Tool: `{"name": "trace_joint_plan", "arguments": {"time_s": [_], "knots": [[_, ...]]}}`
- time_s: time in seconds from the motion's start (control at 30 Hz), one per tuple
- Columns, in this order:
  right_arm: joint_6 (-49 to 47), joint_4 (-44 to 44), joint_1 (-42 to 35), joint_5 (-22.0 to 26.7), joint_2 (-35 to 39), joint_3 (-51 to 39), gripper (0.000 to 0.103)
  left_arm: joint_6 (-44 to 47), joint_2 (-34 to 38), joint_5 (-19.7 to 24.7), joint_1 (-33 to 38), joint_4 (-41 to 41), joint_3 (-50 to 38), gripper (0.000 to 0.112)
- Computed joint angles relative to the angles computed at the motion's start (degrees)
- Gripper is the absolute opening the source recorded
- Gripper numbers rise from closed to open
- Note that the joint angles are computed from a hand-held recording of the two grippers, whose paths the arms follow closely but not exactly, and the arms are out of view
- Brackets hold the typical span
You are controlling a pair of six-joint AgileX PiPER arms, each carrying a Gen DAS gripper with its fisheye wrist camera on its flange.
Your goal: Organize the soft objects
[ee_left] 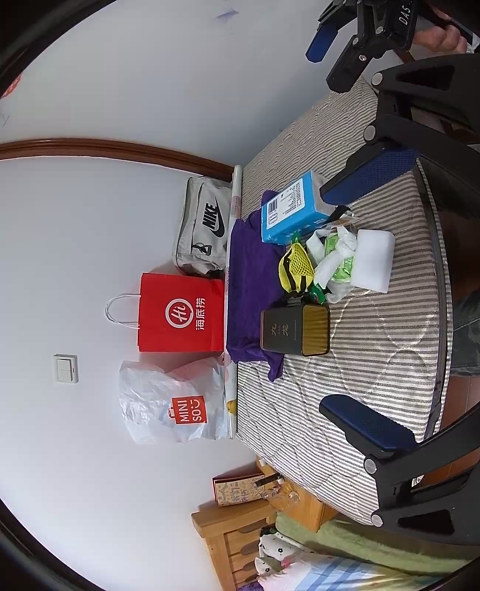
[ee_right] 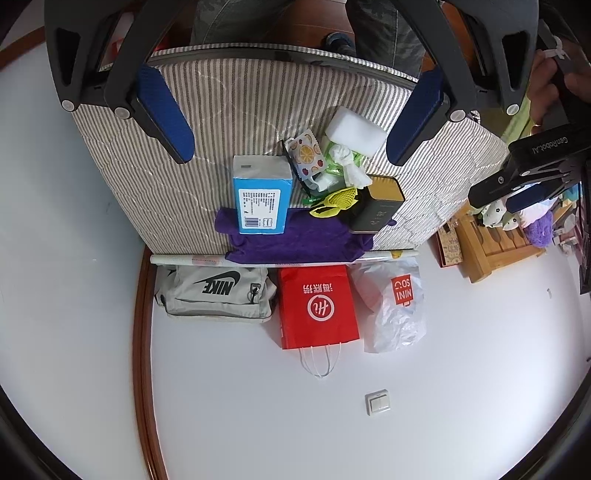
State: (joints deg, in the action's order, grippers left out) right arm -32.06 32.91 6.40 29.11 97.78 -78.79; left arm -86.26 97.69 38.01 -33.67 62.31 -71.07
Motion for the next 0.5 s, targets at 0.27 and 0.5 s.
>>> {"name": "trace_joint_plan", "arguments": {"time_s": [0.27,0.5], "knots": [[-0.63,0.59,-0.08,-0.24,-0.26,0.33,0.103,-0.31,-0.17,0.09,-0.33,0.37,0.33,0.103],[-1.35,1.08,-0.17,-0.35,-0.68,0.7,0.103,-0.26,-0.3,0.54,-0.63,0.37,0.41,0.103]]}}
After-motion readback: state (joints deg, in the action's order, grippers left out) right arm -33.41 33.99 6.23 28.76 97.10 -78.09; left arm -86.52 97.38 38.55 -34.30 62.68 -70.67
